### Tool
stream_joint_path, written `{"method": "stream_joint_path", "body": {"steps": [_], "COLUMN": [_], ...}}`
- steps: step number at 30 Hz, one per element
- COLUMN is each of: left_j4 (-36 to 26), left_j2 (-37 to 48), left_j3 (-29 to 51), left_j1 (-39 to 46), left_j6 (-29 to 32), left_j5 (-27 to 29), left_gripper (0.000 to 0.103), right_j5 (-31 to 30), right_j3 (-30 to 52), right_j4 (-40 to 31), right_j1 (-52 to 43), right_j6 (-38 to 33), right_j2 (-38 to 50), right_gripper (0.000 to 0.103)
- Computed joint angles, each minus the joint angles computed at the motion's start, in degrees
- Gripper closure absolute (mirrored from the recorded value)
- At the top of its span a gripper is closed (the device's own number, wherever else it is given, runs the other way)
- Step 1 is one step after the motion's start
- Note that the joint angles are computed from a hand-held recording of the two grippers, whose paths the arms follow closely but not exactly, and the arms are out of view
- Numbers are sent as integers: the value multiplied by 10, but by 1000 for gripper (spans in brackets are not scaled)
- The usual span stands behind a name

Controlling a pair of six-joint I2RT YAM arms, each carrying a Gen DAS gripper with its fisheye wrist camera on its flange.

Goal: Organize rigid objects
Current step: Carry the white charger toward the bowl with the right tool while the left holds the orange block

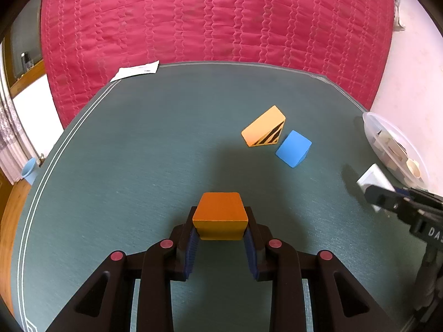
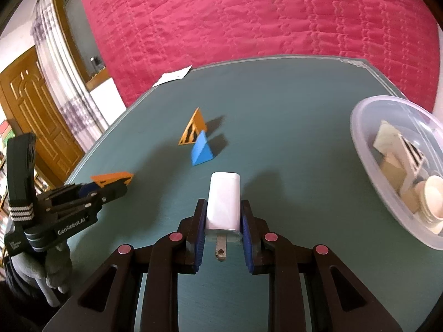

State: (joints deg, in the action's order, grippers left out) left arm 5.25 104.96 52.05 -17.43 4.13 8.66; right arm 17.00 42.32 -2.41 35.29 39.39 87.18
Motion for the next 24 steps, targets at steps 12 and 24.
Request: {"method": "stream_joint_path", "body": {"steps": [12,24], "left_j4": [1,3], "left_j2": [-8,-11], "left_j3": [-7,-13], "left_j1": [-12,-22], "left_j6": [-4,-2], "left_j5": [-6,-15], "left_gripper": [72,72], "right_j5": [32,56], "right_j3": [-57,-91], "right_j4": [-29,-69], "right_j1": [-39,-79], "right_j6": [11,22], "right_j2": [-107,-198], "right_gripper": [79,79]}}
